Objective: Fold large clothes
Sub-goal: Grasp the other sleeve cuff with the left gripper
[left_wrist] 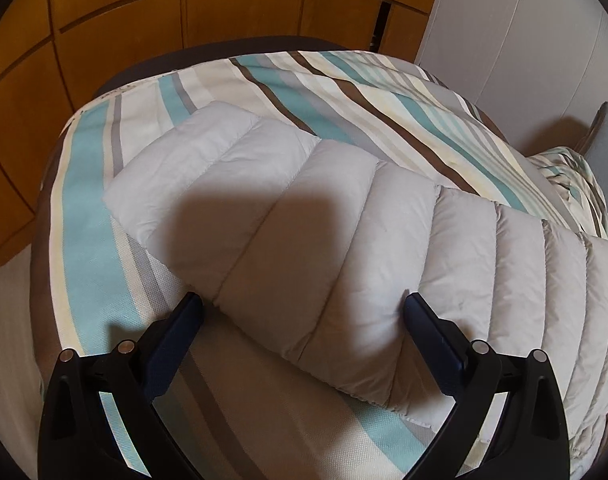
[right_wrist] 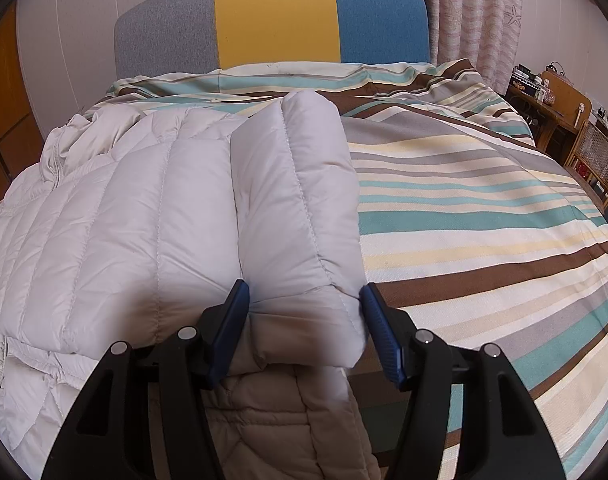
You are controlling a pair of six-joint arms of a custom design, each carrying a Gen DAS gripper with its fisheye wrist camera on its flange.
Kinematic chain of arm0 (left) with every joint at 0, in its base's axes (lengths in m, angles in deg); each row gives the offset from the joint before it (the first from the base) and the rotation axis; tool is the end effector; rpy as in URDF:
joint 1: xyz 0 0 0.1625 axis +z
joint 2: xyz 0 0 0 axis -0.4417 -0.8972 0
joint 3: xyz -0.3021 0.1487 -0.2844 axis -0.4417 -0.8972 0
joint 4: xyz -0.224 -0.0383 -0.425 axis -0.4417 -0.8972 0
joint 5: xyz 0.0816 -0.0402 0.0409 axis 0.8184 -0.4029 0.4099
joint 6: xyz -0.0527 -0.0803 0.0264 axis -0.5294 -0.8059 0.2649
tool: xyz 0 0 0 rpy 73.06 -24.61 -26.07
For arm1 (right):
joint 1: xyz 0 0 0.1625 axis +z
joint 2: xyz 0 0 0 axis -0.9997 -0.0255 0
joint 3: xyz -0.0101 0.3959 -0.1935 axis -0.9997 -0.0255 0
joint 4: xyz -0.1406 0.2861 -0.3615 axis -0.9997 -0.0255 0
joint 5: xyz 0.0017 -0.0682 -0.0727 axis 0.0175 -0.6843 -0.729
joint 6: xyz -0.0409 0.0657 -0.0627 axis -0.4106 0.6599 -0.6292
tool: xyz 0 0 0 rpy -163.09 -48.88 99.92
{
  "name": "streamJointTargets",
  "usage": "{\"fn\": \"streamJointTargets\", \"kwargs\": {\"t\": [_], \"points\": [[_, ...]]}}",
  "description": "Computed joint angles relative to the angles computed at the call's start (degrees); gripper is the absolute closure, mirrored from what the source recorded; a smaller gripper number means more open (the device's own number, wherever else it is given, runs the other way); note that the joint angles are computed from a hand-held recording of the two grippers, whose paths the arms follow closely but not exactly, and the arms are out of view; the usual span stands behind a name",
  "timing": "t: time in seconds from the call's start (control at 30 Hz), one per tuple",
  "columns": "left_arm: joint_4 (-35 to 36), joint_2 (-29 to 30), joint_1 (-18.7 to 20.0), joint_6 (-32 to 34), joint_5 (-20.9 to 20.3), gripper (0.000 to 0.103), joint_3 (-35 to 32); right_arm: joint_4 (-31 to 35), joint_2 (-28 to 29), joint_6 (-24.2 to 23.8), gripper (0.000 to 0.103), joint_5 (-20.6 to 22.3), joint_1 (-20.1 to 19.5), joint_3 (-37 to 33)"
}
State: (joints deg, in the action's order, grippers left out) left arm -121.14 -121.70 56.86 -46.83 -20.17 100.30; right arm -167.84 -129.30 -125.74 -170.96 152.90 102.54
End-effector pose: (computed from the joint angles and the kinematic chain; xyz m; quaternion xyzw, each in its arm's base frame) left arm -0.2236 -0.3799 0.1536 -0.3000 0.7437 -0.4420 0.4019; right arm -0.0977 -0.4553 0.4405 0.0576 -0.8537 0.3628 0.3692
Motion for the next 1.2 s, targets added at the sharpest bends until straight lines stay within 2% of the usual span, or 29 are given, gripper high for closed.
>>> {"fn": "streamJointTargets", "kwargs": {"t": [0.2, 0.47, 0.53, 0.57, 0.63, 0.7, 0.77, 0.8, 0.87, 0.97, 1.0, 1.13, 1.2], "points": [[-3.34, -2.67, -0.23, 0.15, 1.51, 0.003, 1.99, -0.01, -0.04, 0.03, 0.044, 0.04, 0.0, 0.04], [-4.87, -5.18, 0.79, -4.25, 3.55, 0.003, 3.08, 0.01, -0.03, 0.16, 0.044, -0.01, 0.1, 0.05], [-3.3, -4.64, 1.79, -5.53, 3.32, 0.015, 1.86, -0.03, -0.05, 0.09, 0.044, -0.02, 0.08, 0.06], [-1.83, -3.94, 2.31, -5.81, 2.8, 0.03, 0.89, 0.02, -0.11, 0.07, 0.044, 0.01, 0.04, 0.07], [1.89, -1.77, 3.29, -6.73, 1.51, 0.049, -1.51, 0.01, -0.11, 0.08, 0.044, 0.01, 0.05, 0.08], [-0.04, -1.73, 3.25, -4.76, 2.96, 0.079, -1.04, -0.08, -0.12, 0.03, 0.044, -0.03, 0.07, 0.11], [-0.09, -1.32, 2.68, -5.7, 3.93, 0.089, -1.04, -0.12, -0.07, 0.07, 0.044, -0.13, 0.16, 0.08], [2.59, -0.27, 1.99, -8.77, 4.38, 0.09, -1.89, -0.1, -0.09, 0.06, 0.044, -0.09, 0.12, 0.1], [13.3, 3.89, 0.07, -18.22, 4.23, 0.091, -5.69, -0.05, -0.11, 0.11, 0.044, -0.07, 0.13, 0.09], [27.12, 10.71, -2.44, -26.6, 4.83, 0.091, -11.77, -0.11, -0.08, 0.1, 0.044, -0.08, 0.14, 0.11], [32.76, 13.89, -3.74, -29.19, 6.15, 0.091, -14.39, -0.12, -0.1, 0.07, 0.044, -0.05, 0.1, 0.12], [44.7, 22.54, -6.59, -29.61, 11.95, 0.091, -21.88, -0.1, -0.11, 0.1, 0.044, -0.03, 0.09, 0.13], [43.87, 25.1, -7.0, -23.44, 15.13, 0.09, -24.41, -0.02, -0.13, 0.19, 0.044, 0.04, 0.08, 0.13]]}}
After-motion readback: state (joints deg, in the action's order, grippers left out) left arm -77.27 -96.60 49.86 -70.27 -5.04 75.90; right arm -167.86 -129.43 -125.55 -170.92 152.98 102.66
